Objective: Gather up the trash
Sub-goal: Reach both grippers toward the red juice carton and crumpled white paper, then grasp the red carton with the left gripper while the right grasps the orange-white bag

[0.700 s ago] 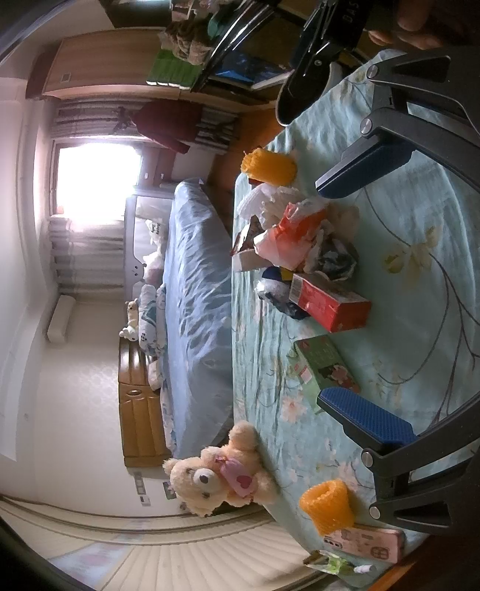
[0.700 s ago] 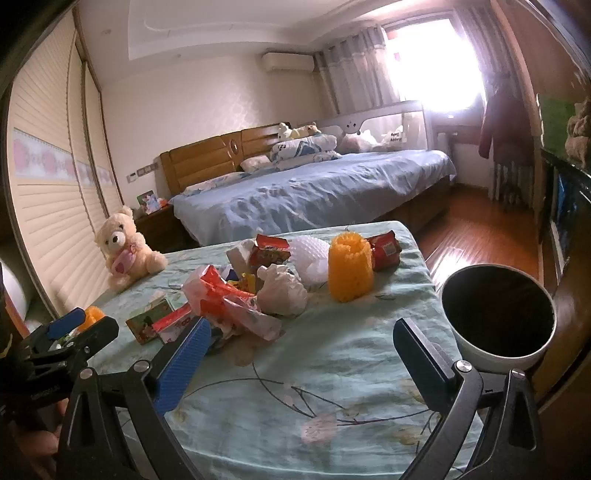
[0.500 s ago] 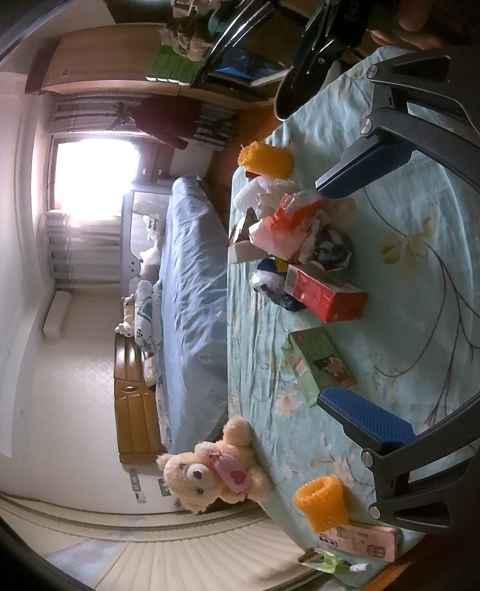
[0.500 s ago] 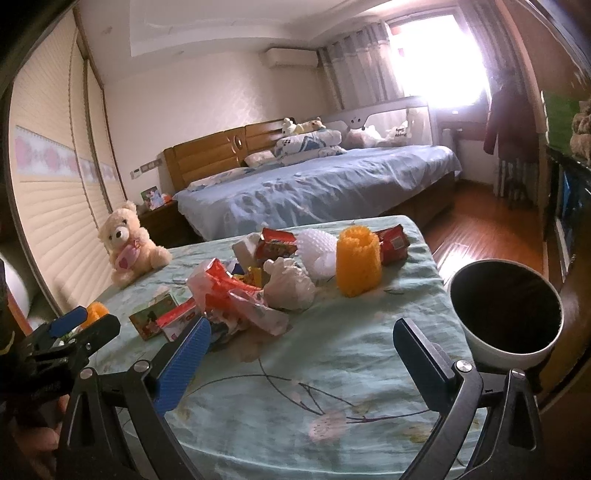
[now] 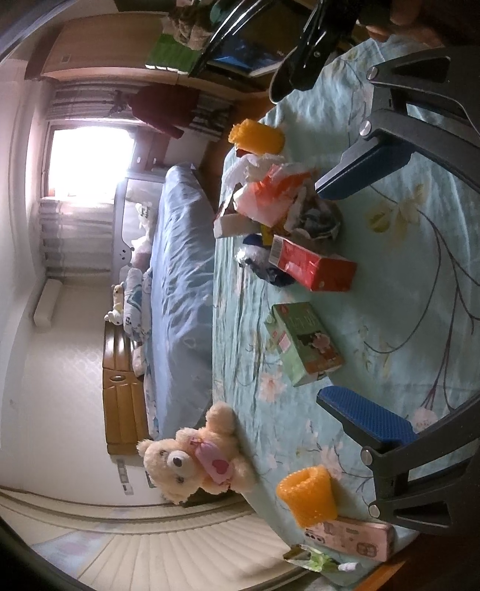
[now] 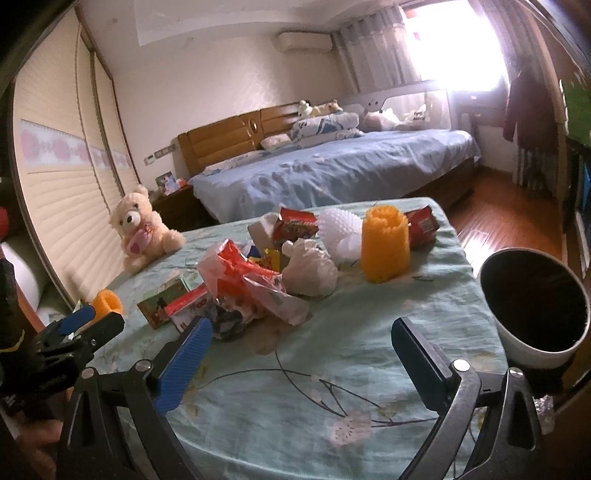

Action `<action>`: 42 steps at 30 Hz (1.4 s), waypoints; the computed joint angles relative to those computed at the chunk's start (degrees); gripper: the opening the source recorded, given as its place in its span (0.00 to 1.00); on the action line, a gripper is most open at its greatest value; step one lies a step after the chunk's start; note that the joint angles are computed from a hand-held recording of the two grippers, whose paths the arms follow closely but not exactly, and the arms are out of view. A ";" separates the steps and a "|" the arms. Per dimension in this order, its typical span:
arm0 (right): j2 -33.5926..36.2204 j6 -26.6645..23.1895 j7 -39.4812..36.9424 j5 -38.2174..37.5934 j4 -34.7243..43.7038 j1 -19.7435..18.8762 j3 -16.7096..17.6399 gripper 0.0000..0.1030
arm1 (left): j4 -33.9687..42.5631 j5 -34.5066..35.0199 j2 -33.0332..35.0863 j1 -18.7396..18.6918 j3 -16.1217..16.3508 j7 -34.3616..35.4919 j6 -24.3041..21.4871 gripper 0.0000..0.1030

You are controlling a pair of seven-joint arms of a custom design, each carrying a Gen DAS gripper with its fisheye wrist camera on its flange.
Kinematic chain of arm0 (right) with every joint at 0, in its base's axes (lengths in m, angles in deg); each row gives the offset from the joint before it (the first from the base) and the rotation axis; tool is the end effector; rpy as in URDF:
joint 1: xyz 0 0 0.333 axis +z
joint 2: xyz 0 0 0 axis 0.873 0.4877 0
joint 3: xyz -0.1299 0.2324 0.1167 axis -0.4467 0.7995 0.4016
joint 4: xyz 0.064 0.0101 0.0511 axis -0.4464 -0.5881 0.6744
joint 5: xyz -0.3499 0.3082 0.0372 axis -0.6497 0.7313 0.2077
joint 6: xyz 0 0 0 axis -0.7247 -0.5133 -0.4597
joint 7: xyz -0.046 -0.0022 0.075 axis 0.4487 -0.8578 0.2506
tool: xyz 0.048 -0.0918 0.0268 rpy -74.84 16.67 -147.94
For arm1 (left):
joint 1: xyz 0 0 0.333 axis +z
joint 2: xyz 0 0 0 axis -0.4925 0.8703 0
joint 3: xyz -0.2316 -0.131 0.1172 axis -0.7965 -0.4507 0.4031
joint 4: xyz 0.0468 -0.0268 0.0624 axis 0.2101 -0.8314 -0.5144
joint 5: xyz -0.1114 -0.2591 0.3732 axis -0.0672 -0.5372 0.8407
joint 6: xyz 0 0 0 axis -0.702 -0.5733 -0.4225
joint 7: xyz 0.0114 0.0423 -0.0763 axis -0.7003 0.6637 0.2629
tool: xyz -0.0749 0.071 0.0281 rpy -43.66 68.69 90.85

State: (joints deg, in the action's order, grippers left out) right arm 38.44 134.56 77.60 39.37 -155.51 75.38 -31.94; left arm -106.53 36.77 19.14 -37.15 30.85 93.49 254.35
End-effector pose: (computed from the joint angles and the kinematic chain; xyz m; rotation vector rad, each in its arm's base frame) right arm 0.4448 0.3016 0.5259 -1.4539 1.6551 -0.5539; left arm 0.4357 -0.0615 0.5287 -1.5120 1.7404 -1.0697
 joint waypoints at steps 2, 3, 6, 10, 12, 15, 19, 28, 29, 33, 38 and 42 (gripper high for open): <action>1.41 -0.16 -2.83 2.44 0.44 2.18 -2.15 0.85 | 0.50 0.01 0.87 -0.15 0.20 0.15 -0.06 0.94; 2.30 0.05 -4.15 3.83 0.80 3.14 -3.08 0.82 | 0.80 0.04 1.33 -0.09 0.17 0.14 -0.19 0.94; 4.25 -0.08 -9.20 9.78 1.65 6.88 -6.34 0.75 | 1.78 0.02 2.65 -0.17 0.39 0.36 -0.92 0.87; 6.66 -0.93 -14.57 13.22 3.28 7.84 -7.22 0.67 | 4.09 -0.56 5.68 -0.64 1.09 1.13 -1.55 0.81; 8.36 -1.77 -17.16 13.95 4.68 7.82 -7.33 0.63 | 5.49 -1.11 7.31 -1.30 1.85 2.14 -2.22 0.73; 10.76 -3.84 -21.78 16.70 6.74 8.60 -8.45 0.58 | 7.52 -1.49 9.76 -1.09 1.73 2.99 -3.39 0.69; 13.99 -4.28 -26.39 19.55 9.52 8.98 -8.87 0.58 | 10.62 -2.17 13.91 -0.69 1.22 3.64 -4.05 0.68; 19.68 -7.19 -35.58 26.33 15.34 9.22 -9.37 0.44 | 17.54 -3.09 21.60 -0.02 0.43 5.75 -8.77 0.59; 20.09 -7.36 -36.63 27.21 15.76 9.27 -9.40 0.35 | 18.20 -3.42 22.21 -0.10 0.48 6.28 -9.46 0.54; 20.23 -6.43 -39.37 30.68 15.48 9.25 -9.45 0.09 | 19.51 -5.43 23.12 -0.68 0.80 9.06 -11.77 0.32; 18.28 -4.48 -35.85 27.81 13.44 8.23 -8.60 0.05 | 18.09 -7.79 21.66 -0.56 0.76 10.51 -10.05 0.31; 16.04 -3.37 -33.60 26.62 11.18 7.98 -8.57 0.04 | 15.58 -8.71 18.65 -0.47 0.59 9.97 -7.68 0.31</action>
